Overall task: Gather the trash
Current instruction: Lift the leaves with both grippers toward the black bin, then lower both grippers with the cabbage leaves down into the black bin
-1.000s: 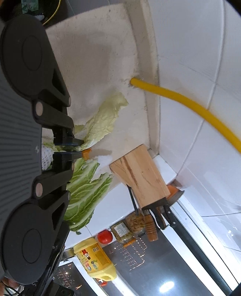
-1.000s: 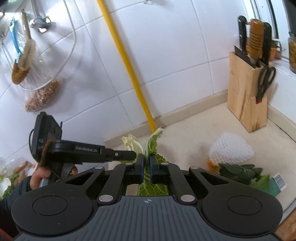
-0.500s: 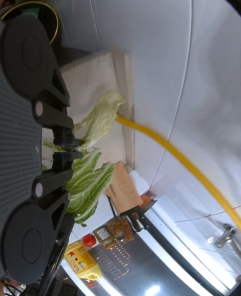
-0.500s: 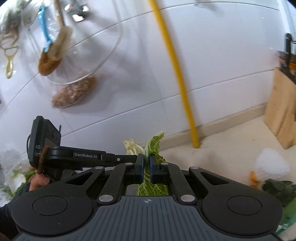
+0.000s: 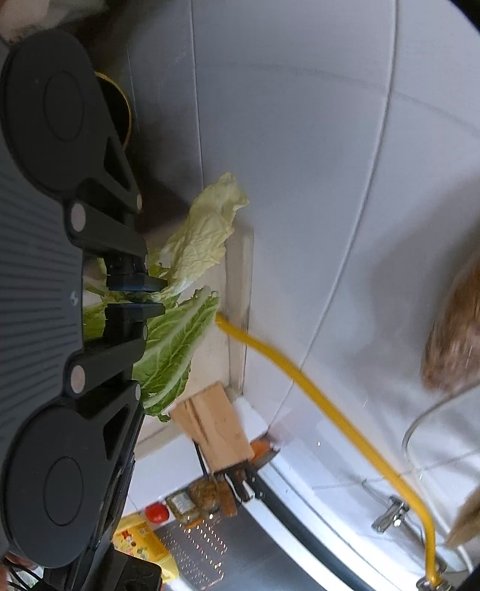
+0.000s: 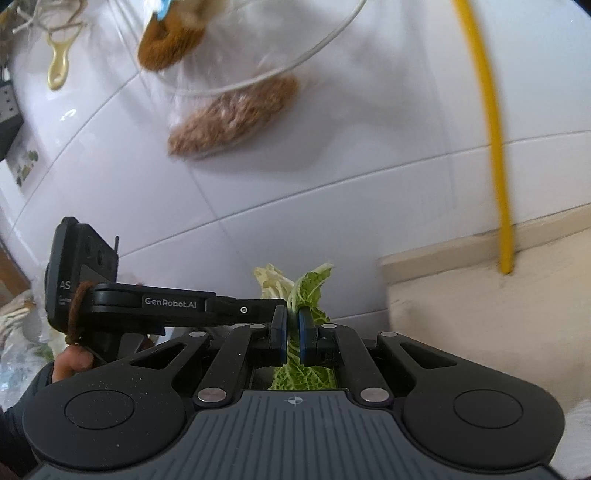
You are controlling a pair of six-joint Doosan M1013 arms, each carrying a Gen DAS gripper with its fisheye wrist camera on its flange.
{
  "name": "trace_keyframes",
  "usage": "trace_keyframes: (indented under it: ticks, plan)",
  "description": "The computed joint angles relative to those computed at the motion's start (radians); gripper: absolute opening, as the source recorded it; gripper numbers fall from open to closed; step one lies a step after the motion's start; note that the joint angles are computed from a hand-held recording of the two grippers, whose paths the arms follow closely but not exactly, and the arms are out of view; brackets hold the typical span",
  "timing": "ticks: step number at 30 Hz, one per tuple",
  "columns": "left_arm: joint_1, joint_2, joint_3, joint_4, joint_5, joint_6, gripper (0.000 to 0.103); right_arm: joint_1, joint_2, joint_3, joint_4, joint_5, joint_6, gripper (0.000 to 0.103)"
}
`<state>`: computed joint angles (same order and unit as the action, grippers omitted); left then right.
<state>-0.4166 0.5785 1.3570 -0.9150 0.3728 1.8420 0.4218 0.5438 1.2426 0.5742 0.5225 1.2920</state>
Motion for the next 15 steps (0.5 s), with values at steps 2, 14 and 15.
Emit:
trace_keyframes:
  ticks: [2, 14, 15]
  plan:
    - [0.007, -0.004, 0.014, 0.030, 0.004, -0.033, 0.002, 0.005, 0.013, -0.013, 0.000, 0.015, 0.004, 0.008]
    - [0.029, 0.034, 0.017, 0.209, 0.074, -0.205, 0.002, 0.031, 0.102, -0.090, -0.101, 0.110, 0.162, 0.008]
    - [0.030, 0.041, 0.012, 0.220, 0.083, -0.215, 0.002, 0.033, 0.110, -0.099, -0.111, 0.120, 0.177, 0.008]
